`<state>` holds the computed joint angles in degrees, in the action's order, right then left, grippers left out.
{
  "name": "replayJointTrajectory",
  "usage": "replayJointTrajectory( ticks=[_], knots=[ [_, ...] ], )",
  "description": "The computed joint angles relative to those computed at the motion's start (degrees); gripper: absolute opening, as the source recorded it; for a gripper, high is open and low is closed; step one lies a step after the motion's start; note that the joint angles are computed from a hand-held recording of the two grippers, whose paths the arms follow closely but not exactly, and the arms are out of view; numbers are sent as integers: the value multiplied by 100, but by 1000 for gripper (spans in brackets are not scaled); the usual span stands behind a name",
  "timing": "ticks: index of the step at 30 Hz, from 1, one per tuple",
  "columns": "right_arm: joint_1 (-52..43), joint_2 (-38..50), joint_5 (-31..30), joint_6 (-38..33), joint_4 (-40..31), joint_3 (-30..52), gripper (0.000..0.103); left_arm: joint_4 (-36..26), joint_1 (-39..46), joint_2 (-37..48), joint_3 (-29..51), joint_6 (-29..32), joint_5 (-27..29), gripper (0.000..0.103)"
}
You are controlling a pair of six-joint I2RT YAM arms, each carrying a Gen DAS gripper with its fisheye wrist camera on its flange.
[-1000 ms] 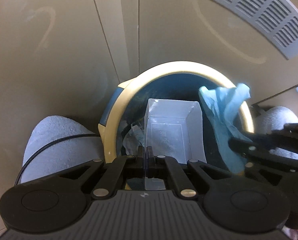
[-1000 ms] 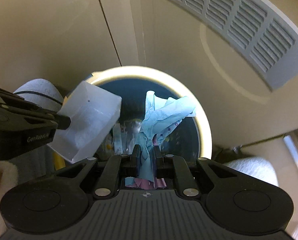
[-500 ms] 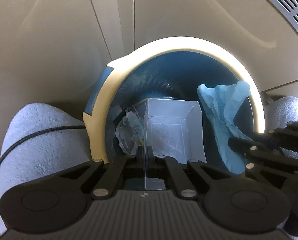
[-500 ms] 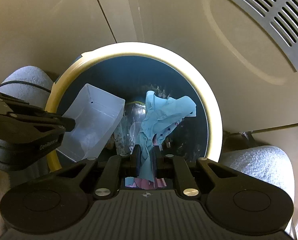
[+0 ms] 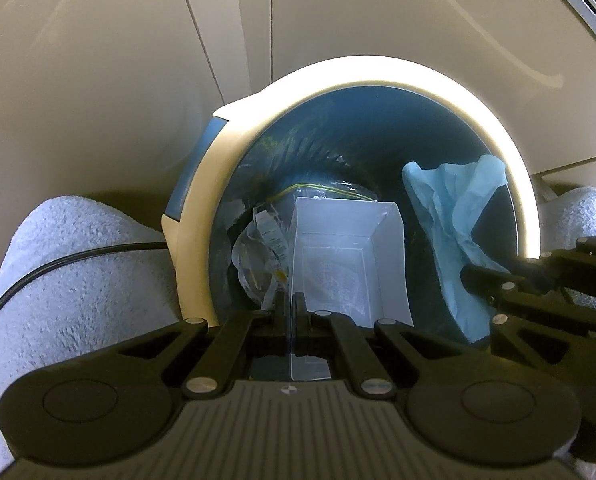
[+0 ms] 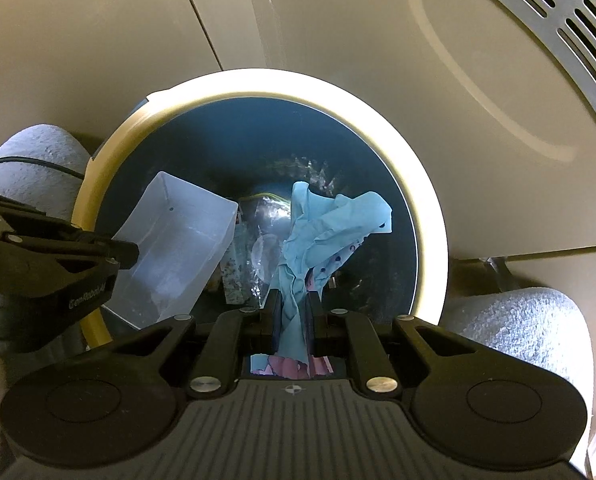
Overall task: Collect trash
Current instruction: 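Open both grippers to drop the box and cloth into the bin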
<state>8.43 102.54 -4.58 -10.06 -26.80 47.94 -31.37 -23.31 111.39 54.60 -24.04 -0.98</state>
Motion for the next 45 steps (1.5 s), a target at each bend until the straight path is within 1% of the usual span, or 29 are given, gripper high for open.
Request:
replayJointTrajectory(
  ticks=[1, 2, 3, 4, 5, 6, 8, 9, 10, 13, 17, 19, 20, 24, 26, 31, 32, 35, 37, 45],
  knots=[
    [-3, 8, 44, 70, 35, -7, 19, 11, 9, 12, -1, -4, 3, 0],
    [-21, 31, 89, 149, 50, 1, 30, 31, 9, 47, 6, -28, -11, 2],
    [-52, 71, 117, 221, 31, 32, 45, -31, 51, 44, 33, -18, 14, 15],
    [-83, 95, 126, 281, 7, 50, 51, -82, 90, 14, 35, -17, 45, 44],
    [-113, 104, 121, 305, -17, 59, 59, -121, 118, 35, 62, -40, 45, 77],
    [-139, 92, 119, 326, -40, 53, 60, -135, 136, 37, 76, -82, 47, 79],
    [-192, 29, 148, 355, -65, 32, 61, -234, 141, 82, 166, -120, -115, 91],
    [-209, -7, 167, 358, -77, 18, 64, -289, 133, 99, 204, -137, -195, 94],
    [-222, -62, 185, 361, -92, -4, 65, -324, 140, 93, 221, -150, -224, 96],
    [-283, -346, 75, 289, -194, -74, 73, -434, 193, -46, 226, -149, -148, 96],
    [-390, -878, -110, 146, -515, -69, 80, -689, 128, -532, 130, -153, -409, 96],
    [-450, -1231, -224, 69, -735, -98, 81, -827, 20, -959, -27, -210, -588, 97],
    [-501, -1396, -299, 15, -872, -70, 81, -905, -33, -1147, -71, -223, -679, 102],
    [-546, -2217, -550, -82, -1189, -183, 83, -1125, -323, -1924, -282, -339, -1151, 103],
    [-559, -2659, -649, -163, -1356, -228, 84, -1339, -402, -2225, -230, -402, -1257, 103],
    [-599, -3748, -794, -366, -1700, -365, 86, -1633, -586, -3025, -312, -572, -1532, 103],
    [-628, -3918, -842, -432, -1788, -372, 86, -1685, -650, -3130, -308, -622, -1648, 103],
    [-684, -4351, -924, -570, -1945, -461, 94, -1852, -809, -3444, -345, -780, -1895, 103],
    [-730, -4563, -963, -673, -2043, -495, 94, -2005, -869, -3640, -331, -859, -1948, 103],
    [-688, -5146, -993, -781, -2145, -650, 95, -2202, -1025, -3959, -354, -968, -2033, 103]
  ],
)
